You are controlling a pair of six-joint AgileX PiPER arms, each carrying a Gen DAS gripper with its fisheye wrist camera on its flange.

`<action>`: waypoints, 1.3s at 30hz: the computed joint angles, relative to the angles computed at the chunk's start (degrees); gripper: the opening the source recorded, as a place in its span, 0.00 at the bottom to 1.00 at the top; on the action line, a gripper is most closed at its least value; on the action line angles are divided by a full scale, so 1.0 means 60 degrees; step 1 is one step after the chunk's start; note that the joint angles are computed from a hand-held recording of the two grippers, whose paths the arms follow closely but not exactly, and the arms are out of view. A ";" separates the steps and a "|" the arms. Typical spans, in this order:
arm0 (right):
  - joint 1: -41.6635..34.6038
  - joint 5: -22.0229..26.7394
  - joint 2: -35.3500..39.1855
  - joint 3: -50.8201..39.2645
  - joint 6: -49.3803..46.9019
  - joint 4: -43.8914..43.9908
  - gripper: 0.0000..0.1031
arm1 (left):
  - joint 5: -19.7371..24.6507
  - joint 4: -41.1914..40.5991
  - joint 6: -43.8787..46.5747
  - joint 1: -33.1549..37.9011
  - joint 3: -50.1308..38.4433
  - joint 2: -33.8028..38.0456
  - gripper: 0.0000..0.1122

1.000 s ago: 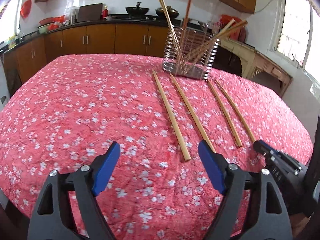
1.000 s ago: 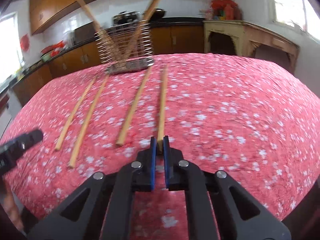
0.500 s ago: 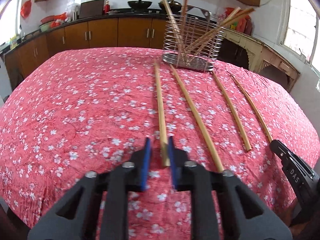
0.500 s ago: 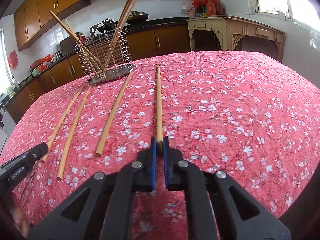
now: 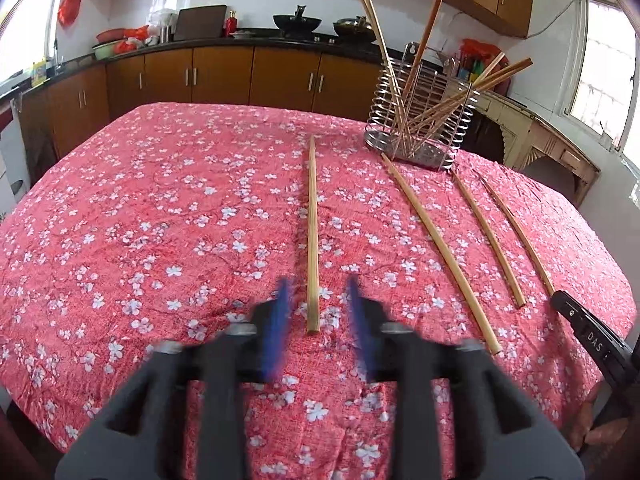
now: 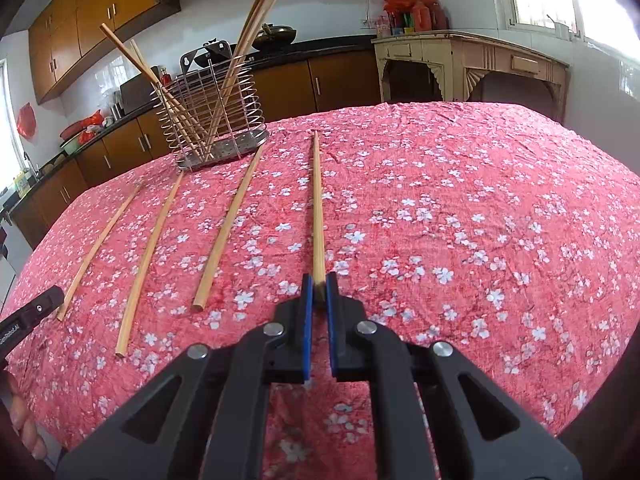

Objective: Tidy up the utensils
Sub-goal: 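Close the left gripper on a chopstick while the right gripper grasps another, then lift both held chopsticks and carry them over the wire basket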

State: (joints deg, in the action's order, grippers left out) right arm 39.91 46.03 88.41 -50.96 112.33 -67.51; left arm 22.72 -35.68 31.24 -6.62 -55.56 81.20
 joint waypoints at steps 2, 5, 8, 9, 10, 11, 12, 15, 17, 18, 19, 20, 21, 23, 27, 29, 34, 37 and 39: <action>0.0017 0.0038 0.0012 -0.0005 0.0011 -0.0018 0.08 | -0.0094 0.0289 -0.0231 -0.0102 0.0039 -0.0065 0.40; 0.0038 0.0111 0.0047 -0.0064 -0.0094 0.0014 0.08 | -0.0158 0.1311 -0.1243 -0.0384 -0.0094 0.0097 0.40; 0.0056 0.0142 0.0068 -0.0078 -0.0099 -0.0007 0.08 | -0.0133 0.1830 -0.1921 -0.0475 -0.0254 0.0325 0.38; 0.0071 0.0165 0.0086 -0.0082 -0.0083 -0.0030 0.08 | -0.0057 0.1923 -0.2042 -0.0451 -0.0328 0.0367 0.37; 0.0099 0.0196 0.0121 -0.0093 -0.0054 -0.0050 0.08 | -0.0116 0.2267 -0.2387 -0.0503 -0.0327 0.0372 0.32; 0.0123 0.0250 0.0151 -0.0114 -0.0064 -0.0063 0.08 | -0.0150 0.2499 -0.2588 -0.0531 -0.0340 0.0394 0.27; 0.0150 0.0300 0.0176 -0.0129 -0.0068 -0.0078 0.08 | -0.0161 0.2689 -0.2752 -0.0550 -0.0360 0.0414 0.23; 0.0197 0.0380 0.0206 -0.0153 -0.0096 -0.0087 0.07 | 0.0026 0.2066 -0.2114 -0.0329 -0.0429 0.0468 0.06; 0.0217 0.0451 0.0128 -0.0134 -0.0091 -0.0108 0.07 | 0.0295 0.1492 -0.1408 -0.0127 -0.0486 0.0475 0.06; 0.0278 0.0628 0.0048 -0.0138 -0.0099 -0.0182 0.07 | 0.0426 0.1259 -0.1087 -0.0012 -0.0506 0.0449 0.06; 0.0340 0.0772 -0.0030 -0.0132 -0.0090 -0.0262 0.07 | 0.0538 0.1031 -0.0752 0.0132 -0.0499 0.0366 0.06; 0.0433 0.1014 -0.0152 -0.0157 -0.0130 -0.0372 0.07 | 0.0576 0.0920 -0.0576 0.0195 -0.0466 0.0274 0.06; 0.0512 0.1249 -0.0286 -0.0206 -0.0229 -0.0469 0.07 | 0.0648 0.0669 -0.0198 0.0333 -0.0484 0.0150 0.06; 0.0616 0.1636 -0.0529 -0.0322 -0.0414 -0.0645 0.07 | 0.0728 0.0464 0.0195 0.0498 -0.0596 -0.0029 0.06; 0.0685 0.2285 -0.1018 -0.0758 -0.1014 -0.1041 0.07 | 0.0865 -0.0102 0.1078 0.0911 -0.1041 -0.0484 0.06; 0.0604 0.2440 -0.1204 -0.0995 -0.1339 -0.1256 0.07 | 0.0902 -0.0163 0.1177 0.0994 -0.1361 -0.0567 0.06; 0.0292 0.2489 -0.1475 -0.1805 -0.2165 -0.1611 0.07 | 0.0845 -0.0158 0.1069 0.1081 -0.2383 -0.0543 0.06; -0.0030 0.2229 -0.1560 -0.2311 -0.2583 -0.1743 0.07 | 0.0939 -0.0050 0.0758 0.1127 -0.3008 -0.0314 0.06; -0.0266 0.1989 -0.1597 -0.2580 -0.2826 -0.1701 0.07 | 0.1068 -0.0071 0.0651 0.1195 -0.3378 -0.0166 0.06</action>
